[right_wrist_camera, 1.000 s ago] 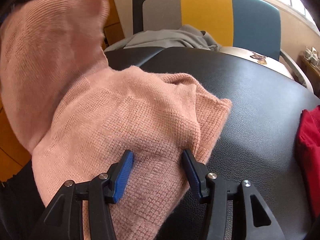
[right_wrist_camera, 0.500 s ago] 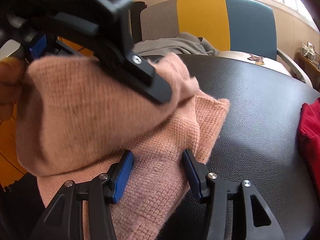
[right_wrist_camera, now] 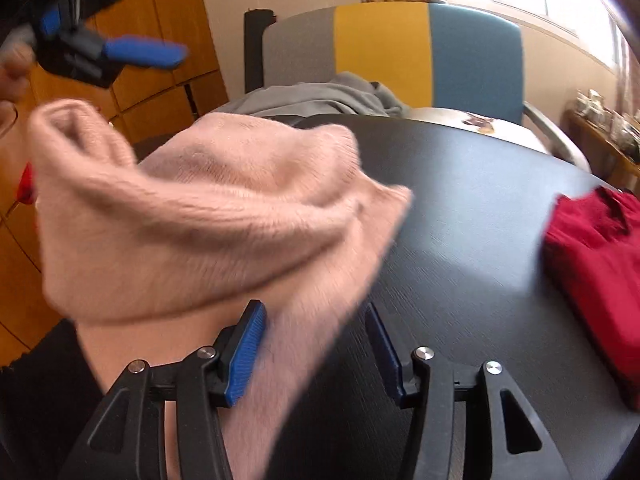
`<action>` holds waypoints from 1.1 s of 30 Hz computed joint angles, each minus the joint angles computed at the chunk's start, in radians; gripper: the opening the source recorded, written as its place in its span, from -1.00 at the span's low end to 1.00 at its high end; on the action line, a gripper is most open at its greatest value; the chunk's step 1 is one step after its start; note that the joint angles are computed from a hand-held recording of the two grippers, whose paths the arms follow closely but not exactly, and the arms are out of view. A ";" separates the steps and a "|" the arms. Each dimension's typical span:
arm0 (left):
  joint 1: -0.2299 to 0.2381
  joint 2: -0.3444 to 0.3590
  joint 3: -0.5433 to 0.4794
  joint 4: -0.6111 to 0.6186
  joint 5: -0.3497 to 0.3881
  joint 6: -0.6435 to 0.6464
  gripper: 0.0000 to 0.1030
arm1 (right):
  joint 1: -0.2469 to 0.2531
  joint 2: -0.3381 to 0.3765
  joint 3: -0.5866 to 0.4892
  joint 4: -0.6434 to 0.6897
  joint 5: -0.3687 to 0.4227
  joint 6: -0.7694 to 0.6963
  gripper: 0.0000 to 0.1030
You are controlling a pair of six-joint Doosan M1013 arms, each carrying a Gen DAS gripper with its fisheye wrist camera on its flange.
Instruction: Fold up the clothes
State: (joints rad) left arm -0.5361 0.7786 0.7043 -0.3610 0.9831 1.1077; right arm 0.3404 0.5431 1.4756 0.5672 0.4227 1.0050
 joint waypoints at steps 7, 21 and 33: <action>0.039 -0.213 0.424 0.216 -0.255 -0.140 0.37 | -0.023 -0.112 0.035 0.169 0.098 -0.233 0.27; 0.008 -0.254 0.629 0.120 -0.530 0.050 0.36 | 0.024 0.157 -0.440 0.067 0.784 0.059 -0.20; -0.093 -0.162 0.525 0.460 -0.393 0.125 0.66 | 0.012 -0.045 0.079 0.196 0.290 0.182 -0.93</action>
